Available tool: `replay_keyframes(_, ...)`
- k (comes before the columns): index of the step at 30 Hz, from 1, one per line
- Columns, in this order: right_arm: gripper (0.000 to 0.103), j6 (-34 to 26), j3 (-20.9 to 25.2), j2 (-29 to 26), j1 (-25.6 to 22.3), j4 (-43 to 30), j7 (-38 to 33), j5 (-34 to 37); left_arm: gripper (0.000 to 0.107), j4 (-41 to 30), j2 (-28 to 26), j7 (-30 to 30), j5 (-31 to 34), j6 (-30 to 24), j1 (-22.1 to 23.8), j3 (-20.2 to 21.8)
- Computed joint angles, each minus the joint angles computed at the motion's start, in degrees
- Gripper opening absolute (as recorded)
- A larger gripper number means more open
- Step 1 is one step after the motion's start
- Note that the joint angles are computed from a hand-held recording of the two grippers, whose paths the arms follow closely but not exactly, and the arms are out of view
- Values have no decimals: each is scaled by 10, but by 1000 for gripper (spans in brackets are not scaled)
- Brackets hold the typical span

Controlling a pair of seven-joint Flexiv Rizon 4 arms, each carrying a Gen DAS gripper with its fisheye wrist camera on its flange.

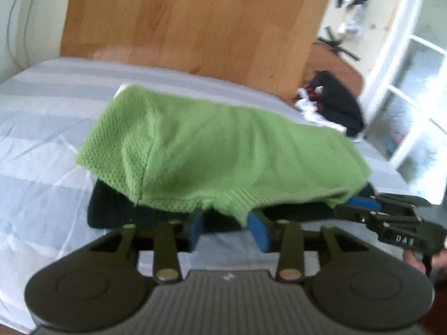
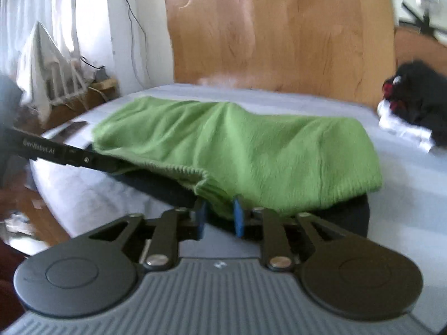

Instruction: Fold small clothes

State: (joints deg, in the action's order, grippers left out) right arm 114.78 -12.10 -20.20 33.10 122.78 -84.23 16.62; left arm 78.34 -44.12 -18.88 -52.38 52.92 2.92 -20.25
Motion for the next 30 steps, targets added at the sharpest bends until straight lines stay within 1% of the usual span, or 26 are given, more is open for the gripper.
replay_keyframes(1,35,37,29,7,-33,22,24,-40,46,14,9,30,-22,0,18,-19)
replay_keyframes(2,35,47,45,18,-53,30,28,-53,49,22,17,54,-44,0,34,-35)
replay_keyframes(3,35,46,56,27,-62,28,20,-39,50,22,19,73,-69,3,43,-46)
replay_keyframes(4,35,47,48,30,-58,17,25,-26,50,13,17,79,-89,8,45,-49)
replay_keyframes(6,37,50,30,17,-57,-12,79,-36,48,-38,-5,49,-97,9,31,-39)
replay_keyframes(8,37,17,-14,-12,-27,-75,105,-24,46,-120,-47,-21,-63,4,2,-24)
replay_keyframes(10,37,10,2,-54,-46,-131,115,-46,42,-191,-88,-61,-33,-2,-21,-22)
replay_keyframes(11,37,-2,-1,-73,-56,-154,159,-94,41,-235,-113,-87,-11,-16,-37,-16)
replay_keyframes(12,36,-24,-22,-93,-51,-175,222,-143,40,-282,-142,-108,20,-26,-50,-16)
replay_keyframes(13,34,-46,-57,-112,-29,-192,250,-170,40,-326,-167,-127,38,-38,-69,2)
replay_keyframes(14,33,-84,-104,-124,8,-201,241,-162,39,-372,-195,-159,69,-49,-85,17)
replay_keyframes(15,33,-129,-150,-133,48,-210,198,-117,38,-400,-211,-173,84,-70,-96,42)
replay_keyframes(16,32,-150,-196,-146,88,-211,152,-55,37,-414,-224,-182,112,-59,-104,52)
replay_keyframes(17,29,-150,-242,-152,127,-192,124,-1,34,-408,-227,-193,144,-34,-109,63)
replay_keyframes(18,25,-128,-269,-150,151,-161,123,18,22,-385,-223,-182,162,-4,-105,59)
replay_keyframes(19,20,-75,-282,-142,159,-115,153,6,21,-342,-209,-134,148,23,-91,36)
replay_keyframes(20,4,-28,-277,-127,151,-72,197,-20,22,-296,-192,-78,138,47,-70,2)
replay_keyframes(21,0,-15,-272,-105,150,-45,218,-9,22,-253,-175,-48,138,76,-51,-27)
replay_keyframes(22,0,-30,-280,-88,165,-33,208,39,22,-224,-163,-28,135,96,-39,-42)
replay_keyframes(23,0,-35,-281,-86,176,-34,162,98,22,-205,-156,-18,139,116,-33,-53)
replay_keyframes(24,0,-19,-264,-81,170,-30,140,127,22,-189,-150,-7,136,130,-28,-61)
replay_keyframes(26,1,-2,-218,-60,137,-20,161,122,22,-181,-145,-10,137,149,-33,-57)
replay_keyframes(27,1,-6,-221,-58,140,-23,159,120,24,-179,-140,-24,141,150,-39,-47)
replay_keyframes(28,7,-10,-235,-54,156,-27,139,136,27,-177,-134,-38,145,142,-41,-40)
replay_keyframes(29,17,-9,-234,-51,158,-39,107,165,34,-174,-129,-43,145,135,-40,-43)
replay_keyframes(30,20,0,-220,-45,152,-48,79,189,36,-161,-122,-25,137,139,-30,-63)
